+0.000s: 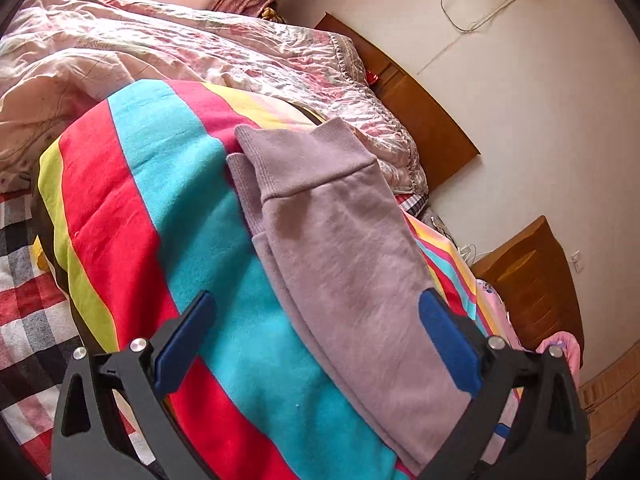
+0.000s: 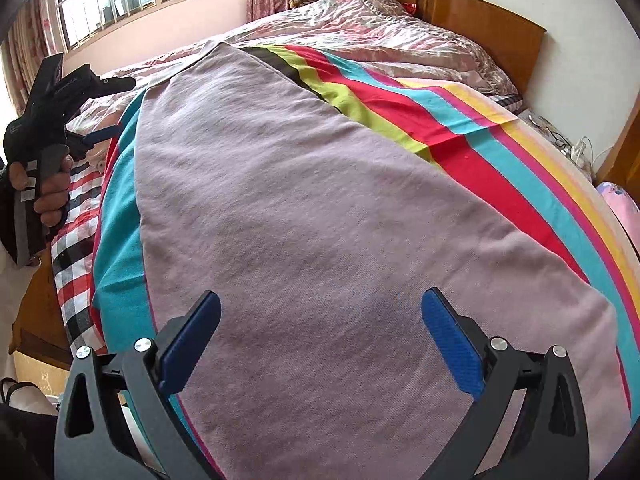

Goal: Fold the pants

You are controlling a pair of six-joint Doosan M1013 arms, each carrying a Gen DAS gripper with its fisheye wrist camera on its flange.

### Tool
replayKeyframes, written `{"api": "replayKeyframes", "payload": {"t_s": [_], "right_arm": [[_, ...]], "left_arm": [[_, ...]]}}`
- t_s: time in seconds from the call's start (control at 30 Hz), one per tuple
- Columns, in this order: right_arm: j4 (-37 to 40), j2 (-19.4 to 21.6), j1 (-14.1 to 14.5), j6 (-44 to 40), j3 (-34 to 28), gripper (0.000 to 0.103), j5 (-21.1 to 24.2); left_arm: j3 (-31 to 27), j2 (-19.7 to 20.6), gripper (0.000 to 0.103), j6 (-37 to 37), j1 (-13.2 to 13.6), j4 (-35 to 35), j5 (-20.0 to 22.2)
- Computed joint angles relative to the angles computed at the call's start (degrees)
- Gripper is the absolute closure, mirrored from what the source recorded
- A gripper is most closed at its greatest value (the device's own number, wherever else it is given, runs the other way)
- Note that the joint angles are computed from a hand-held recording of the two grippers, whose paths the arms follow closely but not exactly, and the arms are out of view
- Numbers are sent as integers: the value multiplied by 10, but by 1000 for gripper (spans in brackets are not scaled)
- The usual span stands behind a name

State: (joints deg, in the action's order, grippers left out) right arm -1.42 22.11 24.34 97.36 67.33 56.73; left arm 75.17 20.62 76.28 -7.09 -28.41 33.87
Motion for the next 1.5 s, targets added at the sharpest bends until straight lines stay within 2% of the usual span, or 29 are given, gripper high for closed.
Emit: {"api": "replayKeyframes", "payload": {"t_s": [0.03,0.07,0.13,0.2,0.27,0.33,0.43,0.5,0.53,0.6,0.7,0.77,0.87,0.9,0.97,1.03,1.1,1.17,1.23,1.3,1.4,1.43,1.47,1.5], "right_arm": [[4,0,-1,1,3,6,0],[2,1,0,1,6,6,-1],[-15,-1,5,3,10,5,-9],[-9,-1,3,0,11,5,-9],[-2,-1,1,-2,12,5,-12],[-5,-1,1,-3,11,5,-11],[-5,-1,2,-4,11,5,-12],[-5,0,2,-4,11,4,-12],[-6,0,2,-3,10,4,-11],[-5,-1,2,-2,10,4,-11],[23,0,-4,-6,4,4,-22],[36,4,-4,-14,-7,5,-27],[28,25,2,-25,-30,5,4],[5,25,7,-25,-23,4,-6],[5,23,8,-27,-23,4,-6],[15,20,5,-30,-19,4,-9],[-3,8,6,-6,-9,5,-18],[-40,-23,1,43,27,5,-67],[-86,-65,-12,133,72,5,-118],[-165,-112,-30,256,116,5,-153],[-308,-175,-49,443,169,5,-146],[-346,-194,-55,488,184,5,-136],[-377,-211,-59,528,199,4,-123],[-394,-226,-65,556,211,4,-112]], "left_arm": [[-1,4,5,30,7,-46,-2],[-5,9,11,50,12,-76,1],[-19,20,17,48,15,-77,19],[-29,28,27,64,14,-92,35],[-37,34,27,59,8,-78,53],[-33,34,27,46,2,-60,48],[-23,33,33,59,8,-101,35],[-33,41,66,76,17,-128,42],[-37,45,70,78,21,-137,45],[-38,51,72,116,31,-203,44],[-40,58,71,130,38,-248,24],[-46,66,70,145,41,-273,27],[-54,70,73,149,38,-259,27],[-58,71,82,143,37,-244,28],[-60,70,87,139,38,-238,25],[-68,67,88,96,33,-193,20],[-80,56,89,34,18,-104,1],[-99,39,89,-3,-12,7,-17],[-123,28,89,26,-50,82,-24],[-132,14,88,108,-98,127,-41],[-109,-5,85,310,-165,79,-51],[-95,-11,84,384,-185,47,-42],[-81,-14,78,449,-205,29,-19],[-72,-12,68,510,-223,25,23]]}}
